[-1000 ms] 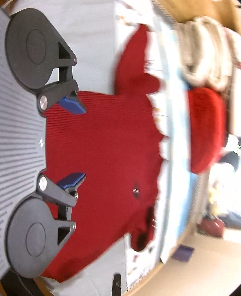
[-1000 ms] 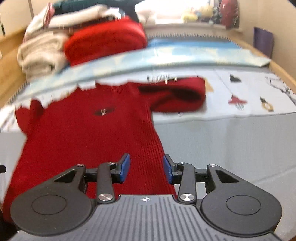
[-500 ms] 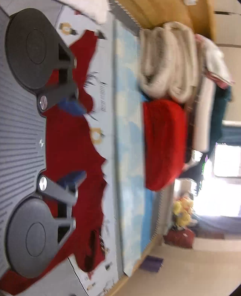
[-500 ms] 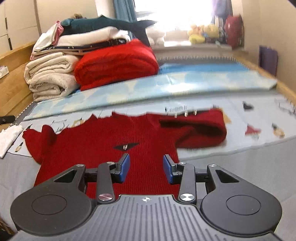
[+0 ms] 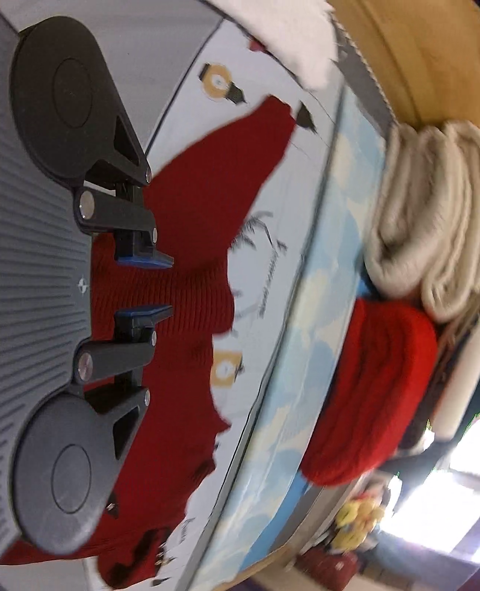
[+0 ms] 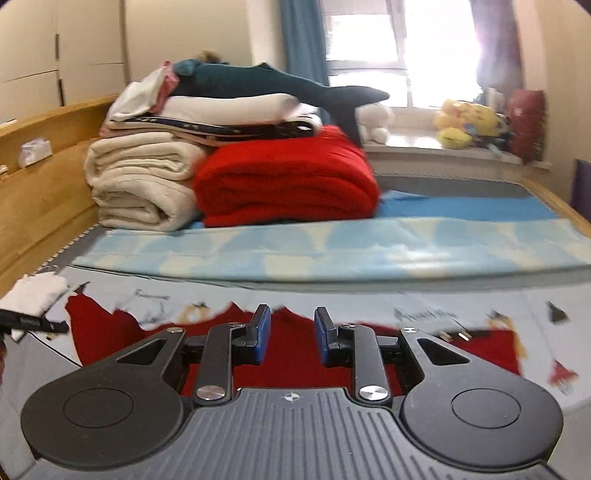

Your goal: Fold small clothes

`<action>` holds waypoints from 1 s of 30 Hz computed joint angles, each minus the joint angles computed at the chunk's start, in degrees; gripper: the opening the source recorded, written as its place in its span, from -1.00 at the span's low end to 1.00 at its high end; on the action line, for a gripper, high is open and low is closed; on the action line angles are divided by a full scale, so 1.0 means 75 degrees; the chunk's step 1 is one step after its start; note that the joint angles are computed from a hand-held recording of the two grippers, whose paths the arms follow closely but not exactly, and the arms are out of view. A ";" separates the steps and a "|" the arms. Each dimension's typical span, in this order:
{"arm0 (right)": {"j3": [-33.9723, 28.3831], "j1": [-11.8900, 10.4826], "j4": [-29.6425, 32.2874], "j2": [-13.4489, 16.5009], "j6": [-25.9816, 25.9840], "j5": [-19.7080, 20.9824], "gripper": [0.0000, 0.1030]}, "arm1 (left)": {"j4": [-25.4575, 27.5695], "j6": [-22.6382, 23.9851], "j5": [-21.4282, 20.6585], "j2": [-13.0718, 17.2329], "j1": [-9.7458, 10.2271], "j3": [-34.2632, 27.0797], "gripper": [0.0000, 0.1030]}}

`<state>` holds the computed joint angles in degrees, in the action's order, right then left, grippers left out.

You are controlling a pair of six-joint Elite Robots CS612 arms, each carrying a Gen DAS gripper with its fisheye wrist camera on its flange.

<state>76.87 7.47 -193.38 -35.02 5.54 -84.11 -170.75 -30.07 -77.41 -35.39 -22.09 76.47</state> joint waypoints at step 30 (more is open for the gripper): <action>-0.1525 0.0091 0.2260 0.0937 0.0261 0.0159 -0.46 | 0.1587 -0.2213 0.0501 0.1401 0.0744 -0.1832 -0.67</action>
